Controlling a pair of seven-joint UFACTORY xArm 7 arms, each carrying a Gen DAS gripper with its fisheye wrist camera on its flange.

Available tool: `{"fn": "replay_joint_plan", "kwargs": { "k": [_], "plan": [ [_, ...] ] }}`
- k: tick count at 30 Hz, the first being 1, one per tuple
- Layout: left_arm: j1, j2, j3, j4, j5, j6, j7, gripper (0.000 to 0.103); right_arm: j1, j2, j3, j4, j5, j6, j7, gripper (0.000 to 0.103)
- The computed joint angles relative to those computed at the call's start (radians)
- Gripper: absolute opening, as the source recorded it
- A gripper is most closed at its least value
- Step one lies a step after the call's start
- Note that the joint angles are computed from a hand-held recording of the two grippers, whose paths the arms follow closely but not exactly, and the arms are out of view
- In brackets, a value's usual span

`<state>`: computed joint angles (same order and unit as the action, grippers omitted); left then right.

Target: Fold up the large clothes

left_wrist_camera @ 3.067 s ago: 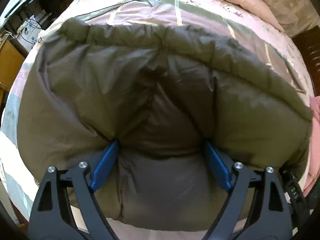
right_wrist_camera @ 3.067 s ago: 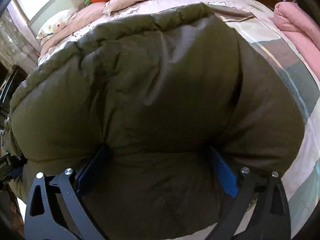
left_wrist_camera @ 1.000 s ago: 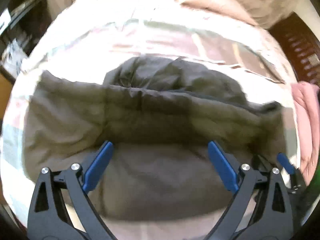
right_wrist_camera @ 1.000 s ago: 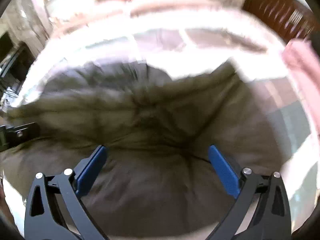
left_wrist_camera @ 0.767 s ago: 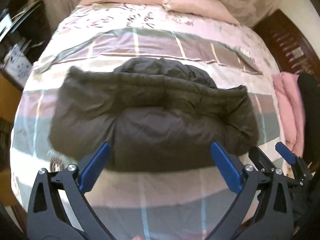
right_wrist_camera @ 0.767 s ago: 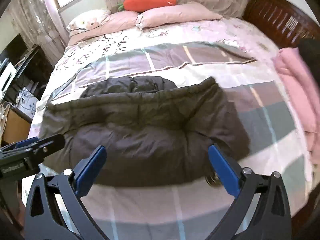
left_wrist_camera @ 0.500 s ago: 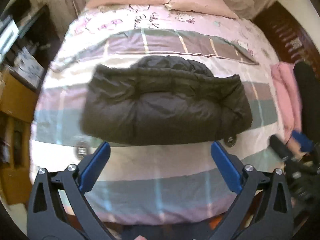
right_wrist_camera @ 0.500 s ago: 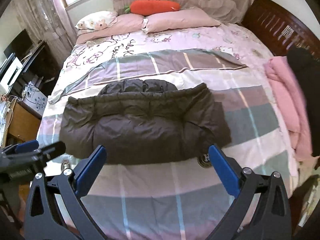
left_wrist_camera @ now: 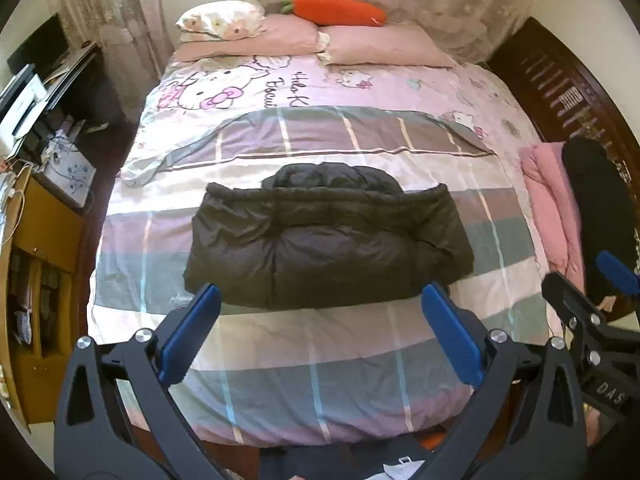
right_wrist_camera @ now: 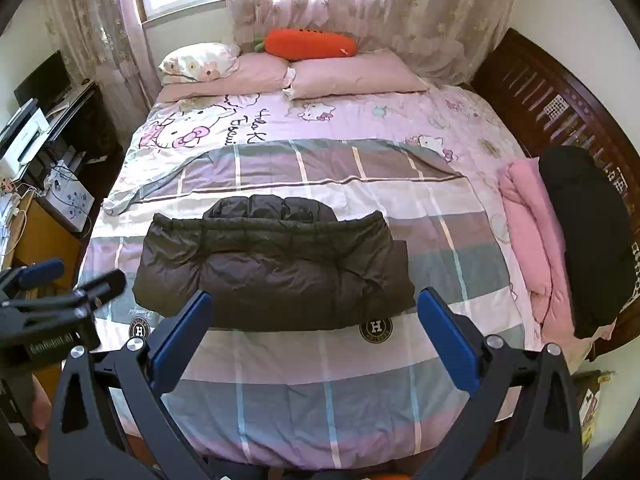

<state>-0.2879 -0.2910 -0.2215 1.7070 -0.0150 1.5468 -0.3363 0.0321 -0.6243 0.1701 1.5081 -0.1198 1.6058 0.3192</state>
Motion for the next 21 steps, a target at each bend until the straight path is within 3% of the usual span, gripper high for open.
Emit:
{"fn": "replay_joint_plan", "kwargs": {
  "k": [21],
  "plan": [
    [-0.002, -0.010, 0.005, -0.012, -0.016, -0.007, 0.021, 0.101, 0.004, 0.014, 0.034, 0.050, -0.003, 0.044, 0.044, 0.102]
  ]
}}
